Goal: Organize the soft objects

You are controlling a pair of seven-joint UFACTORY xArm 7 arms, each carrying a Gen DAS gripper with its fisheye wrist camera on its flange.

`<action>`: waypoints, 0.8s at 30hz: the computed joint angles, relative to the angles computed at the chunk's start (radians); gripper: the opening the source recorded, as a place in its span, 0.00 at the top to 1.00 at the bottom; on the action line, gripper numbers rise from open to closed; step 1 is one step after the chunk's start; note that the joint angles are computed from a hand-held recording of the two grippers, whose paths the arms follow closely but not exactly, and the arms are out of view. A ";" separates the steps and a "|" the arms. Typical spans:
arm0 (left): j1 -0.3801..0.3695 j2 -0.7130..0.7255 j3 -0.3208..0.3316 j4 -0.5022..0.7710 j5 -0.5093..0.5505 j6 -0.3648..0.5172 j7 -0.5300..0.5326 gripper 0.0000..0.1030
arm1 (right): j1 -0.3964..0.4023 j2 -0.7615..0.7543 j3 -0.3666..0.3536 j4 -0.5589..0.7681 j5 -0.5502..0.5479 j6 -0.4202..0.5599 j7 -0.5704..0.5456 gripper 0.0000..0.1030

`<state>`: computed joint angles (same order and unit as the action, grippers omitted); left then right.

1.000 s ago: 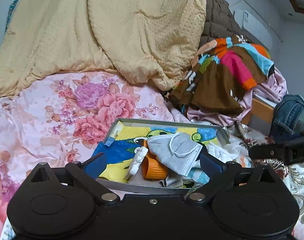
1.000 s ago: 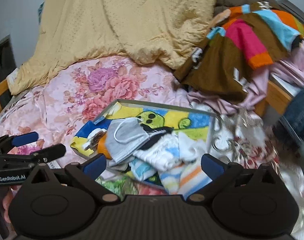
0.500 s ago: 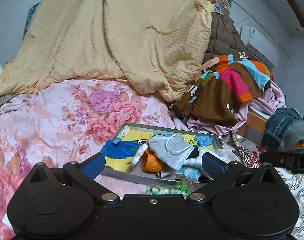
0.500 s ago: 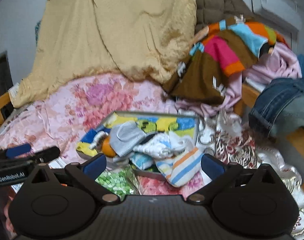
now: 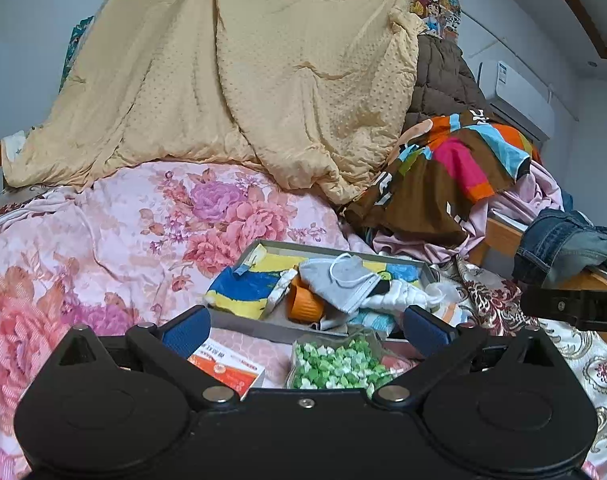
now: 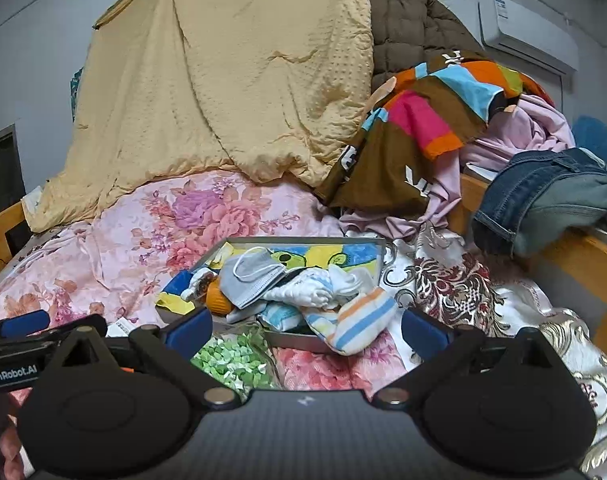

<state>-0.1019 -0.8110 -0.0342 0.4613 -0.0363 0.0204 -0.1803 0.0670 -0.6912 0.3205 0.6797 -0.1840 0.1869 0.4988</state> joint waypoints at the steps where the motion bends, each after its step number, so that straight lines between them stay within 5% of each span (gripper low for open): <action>1: 0.002 -0.011 -0.003 -0.009 0.000 0.005 -0.002 0.01 | 0.004 -0.007 -0.001 -0.010 0.001 0.001 0.001 0.00; 13: 0.038 -0.156 -0.028 -0.124 0.032 0.088 0.001 0.01 | 0.008 -0.101 0.064 -0.151 -0.016 -0.035 0.039 0.00; 24: 0.078 -0.285 -0.011 -0.184 0.039 0.290 0.009 0.01 | 0.088 -0.119 0.063 -0.211 0.013 -0.047 0.079 0.00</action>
